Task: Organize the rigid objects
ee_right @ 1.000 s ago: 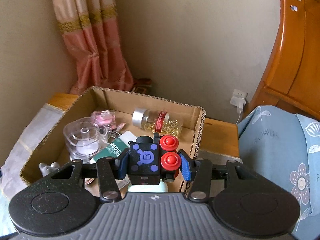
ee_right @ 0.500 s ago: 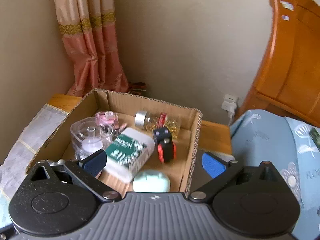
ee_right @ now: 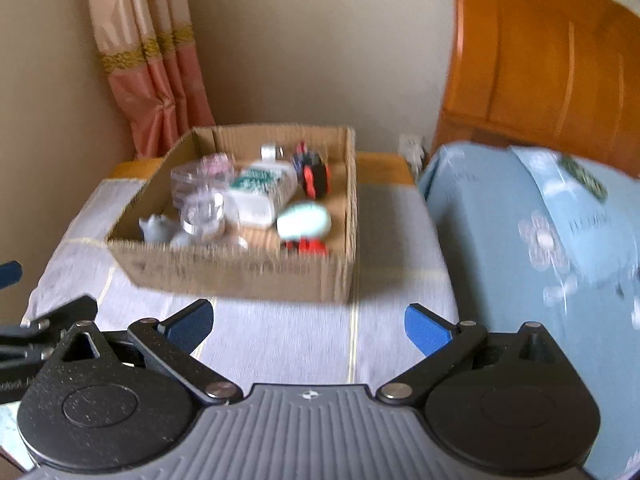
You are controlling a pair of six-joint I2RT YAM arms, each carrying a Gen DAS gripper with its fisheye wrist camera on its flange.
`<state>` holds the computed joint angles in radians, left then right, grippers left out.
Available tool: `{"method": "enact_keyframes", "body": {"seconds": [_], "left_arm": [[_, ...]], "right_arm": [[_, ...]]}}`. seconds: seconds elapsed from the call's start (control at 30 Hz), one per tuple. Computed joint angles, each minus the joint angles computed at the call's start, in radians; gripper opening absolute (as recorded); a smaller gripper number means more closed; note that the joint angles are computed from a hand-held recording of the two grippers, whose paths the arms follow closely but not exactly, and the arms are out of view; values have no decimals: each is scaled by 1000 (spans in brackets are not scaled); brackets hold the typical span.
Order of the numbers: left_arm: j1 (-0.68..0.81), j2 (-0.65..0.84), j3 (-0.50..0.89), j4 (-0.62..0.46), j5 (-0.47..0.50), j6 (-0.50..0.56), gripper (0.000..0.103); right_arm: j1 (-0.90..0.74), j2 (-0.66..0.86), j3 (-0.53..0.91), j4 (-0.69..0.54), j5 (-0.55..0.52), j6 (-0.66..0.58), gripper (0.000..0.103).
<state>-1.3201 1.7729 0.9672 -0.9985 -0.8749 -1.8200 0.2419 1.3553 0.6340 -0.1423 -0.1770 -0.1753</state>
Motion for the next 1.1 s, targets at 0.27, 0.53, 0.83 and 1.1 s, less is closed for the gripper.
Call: {"method": "enact_keyframes", "body": {"seconds": [0.27,0.53,0.83,1.1], "left_arm": [[-54,16,78,-132,67,-116,102],[-85,23,120,-237,83,-205,102],[-86,49,157,-279,83,-212,102],[-84,53,169,-284,84,-204,102]], "right_arm": [[34,-178,-115,-57,63,28,103],[57,-287,-140,-74,76,48,103],[65,-308,-157,-62,92,55,103],[59,-313,-164,-54,88,53,103]]}}
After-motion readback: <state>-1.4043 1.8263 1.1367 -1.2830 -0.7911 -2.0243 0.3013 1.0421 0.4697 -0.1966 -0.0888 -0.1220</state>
